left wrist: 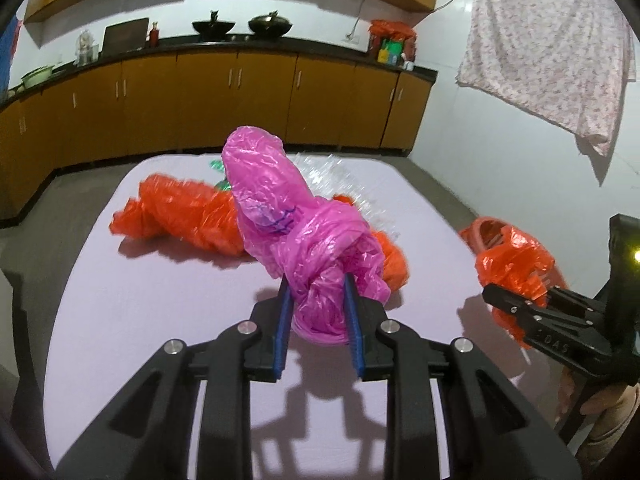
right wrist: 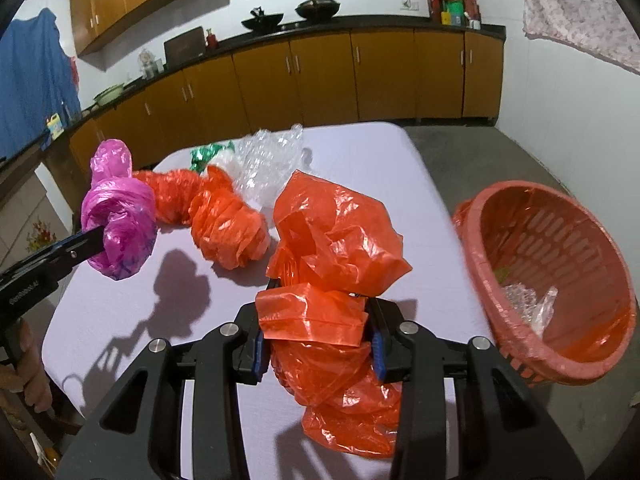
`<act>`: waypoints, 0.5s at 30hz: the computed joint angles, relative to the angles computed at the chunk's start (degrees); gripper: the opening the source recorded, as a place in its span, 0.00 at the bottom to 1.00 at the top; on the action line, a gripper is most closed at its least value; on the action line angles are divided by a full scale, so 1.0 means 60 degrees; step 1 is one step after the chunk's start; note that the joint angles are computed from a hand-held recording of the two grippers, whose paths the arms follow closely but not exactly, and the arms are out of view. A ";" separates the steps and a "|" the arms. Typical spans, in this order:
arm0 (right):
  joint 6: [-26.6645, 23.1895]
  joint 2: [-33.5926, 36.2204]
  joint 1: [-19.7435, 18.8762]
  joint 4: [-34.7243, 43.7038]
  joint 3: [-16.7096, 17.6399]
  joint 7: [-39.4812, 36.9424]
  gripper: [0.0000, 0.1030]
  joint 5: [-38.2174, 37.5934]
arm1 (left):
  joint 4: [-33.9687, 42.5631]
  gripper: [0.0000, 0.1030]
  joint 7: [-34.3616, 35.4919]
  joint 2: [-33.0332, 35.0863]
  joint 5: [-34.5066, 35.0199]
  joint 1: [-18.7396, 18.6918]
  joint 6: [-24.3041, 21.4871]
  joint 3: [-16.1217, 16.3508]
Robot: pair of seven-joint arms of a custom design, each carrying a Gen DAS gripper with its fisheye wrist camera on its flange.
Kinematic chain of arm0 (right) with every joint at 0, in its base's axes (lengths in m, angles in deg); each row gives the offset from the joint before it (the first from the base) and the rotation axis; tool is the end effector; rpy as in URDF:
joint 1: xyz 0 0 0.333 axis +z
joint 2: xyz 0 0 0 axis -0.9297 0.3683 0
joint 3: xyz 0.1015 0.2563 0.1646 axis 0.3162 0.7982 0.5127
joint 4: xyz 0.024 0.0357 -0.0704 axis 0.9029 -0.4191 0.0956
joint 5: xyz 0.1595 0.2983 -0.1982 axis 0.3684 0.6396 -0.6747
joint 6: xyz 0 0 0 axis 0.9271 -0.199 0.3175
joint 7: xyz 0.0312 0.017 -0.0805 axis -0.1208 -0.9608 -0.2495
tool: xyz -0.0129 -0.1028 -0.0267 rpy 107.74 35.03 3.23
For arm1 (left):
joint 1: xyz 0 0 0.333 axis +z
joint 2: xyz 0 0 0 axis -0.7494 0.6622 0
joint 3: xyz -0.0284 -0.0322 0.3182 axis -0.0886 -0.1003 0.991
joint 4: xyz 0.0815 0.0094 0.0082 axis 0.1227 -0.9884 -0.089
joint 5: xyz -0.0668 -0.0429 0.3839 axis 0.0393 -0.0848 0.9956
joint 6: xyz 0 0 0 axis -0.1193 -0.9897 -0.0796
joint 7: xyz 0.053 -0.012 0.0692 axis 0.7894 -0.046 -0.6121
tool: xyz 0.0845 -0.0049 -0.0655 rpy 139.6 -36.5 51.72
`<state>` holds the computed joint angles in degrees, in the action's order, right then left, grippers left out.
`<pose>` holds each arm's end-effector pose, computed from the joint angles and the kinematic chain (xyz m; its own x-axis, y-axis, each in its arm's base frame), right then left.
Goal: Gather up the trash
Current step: 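Carry the pink bag and orange bag over the orange basket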
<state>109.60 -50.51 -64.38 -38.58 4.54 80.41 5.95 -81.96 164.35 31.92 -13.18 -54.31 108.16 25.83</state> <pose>0.6377 0.0394 0.5076 -0.1352 -0.9803 -0.1440 -0.6342 0.1973 -0.7476 0.6952 -0.2100 0.5129 -0.4504 -0.8756 0.1747 -0.5968 0.1497 -0.7883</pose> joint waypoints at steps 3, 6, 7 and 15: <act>0.0206 -0.0216 0.0094 -0.0215 -0.0258 0.0530 0.37 -0.0513 | 0.0029 0.24 0.0269 -0.0074 -0.0171 0.0048 0.0126 -0.0215; 0.0371 -0.0443 0.0202 -0.0397 -0.0607 0.1490 0.37 -0.1525 | 0.0183 0.24 0.0552 -0.0059 -0.0327 0.0035 0.0158 -0.0391; 0.0404 -0.0533 0.0240 -0.0452 -0.0750 0.1963 0.37 -0.2035 | 0.0232 0.24 0.0612 -0.0048 -0.0359 0.0013 0.0151 -0.0414; 0.0007 -0.1172 -0.0293 -0.0590 -0.1064 0.5983 0.37 -0.6459 | 0.1146 0.24 0.1167 0.0444 -0.0439 -0.0364 -0.0137 -0.0688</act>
